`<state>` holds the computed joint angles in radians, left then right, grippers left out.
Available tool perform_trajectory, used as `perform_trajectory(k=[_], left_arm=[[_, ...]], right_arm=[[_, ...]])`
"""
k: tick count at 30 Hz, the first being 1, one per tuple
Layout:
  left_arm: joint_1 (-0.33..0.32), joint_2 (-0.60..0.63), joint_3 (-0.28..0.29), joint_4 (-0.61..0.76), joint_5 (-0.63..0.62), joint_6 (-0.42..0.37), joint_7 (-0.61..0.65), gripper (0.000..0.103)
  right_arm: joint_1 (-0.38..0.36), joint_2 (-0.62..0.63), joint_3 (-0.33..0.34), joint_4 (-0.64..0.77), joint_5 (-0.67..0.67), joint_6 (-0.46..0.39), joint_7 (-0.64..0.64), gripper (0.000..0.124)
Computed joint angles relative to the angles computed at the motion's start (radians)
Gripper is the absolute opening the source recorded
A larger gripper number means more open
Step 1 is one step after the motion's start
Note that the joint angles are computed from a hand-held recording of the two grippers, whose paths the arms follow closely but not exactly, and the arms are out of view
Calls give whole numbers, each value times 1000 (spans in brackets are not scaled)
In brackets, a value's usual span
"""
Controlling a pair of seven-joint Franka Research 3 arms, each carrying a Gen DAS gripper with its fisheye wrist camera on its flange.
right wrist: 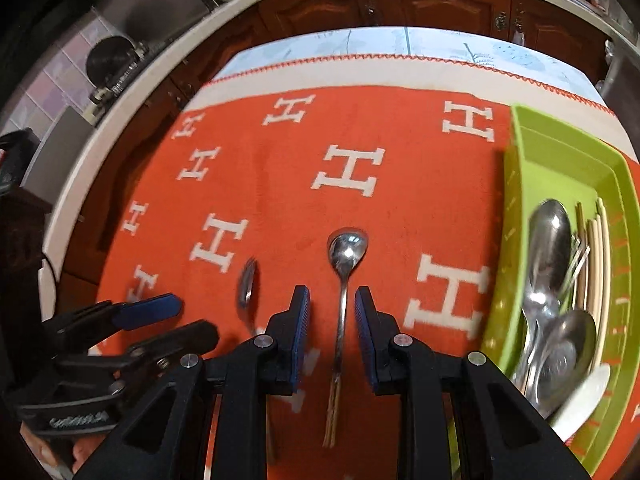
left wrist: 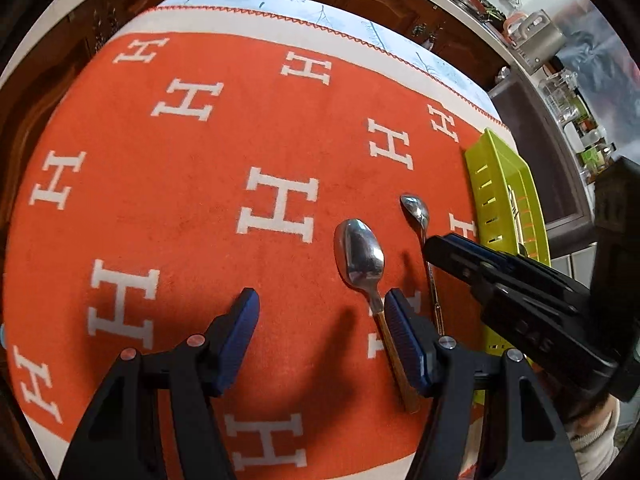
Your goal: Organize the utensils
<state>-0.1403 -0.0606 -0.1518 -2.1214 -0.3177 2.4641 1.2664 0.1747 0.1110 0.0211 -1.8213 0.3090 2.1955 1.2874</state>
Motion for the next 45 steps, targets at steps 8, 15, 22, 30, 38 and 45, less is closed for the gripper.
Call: perform_trajectory(k=[8, 15, 22, 30, 38, 45], left_arm=[[0, 15, -1, 9, -33, 16, 63, 63], [4, 32, -8, 26, -37, 10, 74, 63], [3, 39, -14, 36, -3, 1, 57, 63], [3, 48, -18, 47, 23, -4, 30, 62], [-9, 81, -33, 104, 152, -37, -76, 62], [-48, 159, -49, 238, 442, -180, -306, 50]], right_arm=[[-19, 110, 4, 123, 65, -57, -8, 23], [0, 126, 13, 123, 49, 0, -39, 12], [18, 63, 18, 40, 11, 82, -109, 3], [14, 73, 17, 56, 38, 54, -127, 1], [-33, -18, -1, -23, 189, 116, -207, 1], [-70, -104, -34, -88, 272, 106, -251, 1]])
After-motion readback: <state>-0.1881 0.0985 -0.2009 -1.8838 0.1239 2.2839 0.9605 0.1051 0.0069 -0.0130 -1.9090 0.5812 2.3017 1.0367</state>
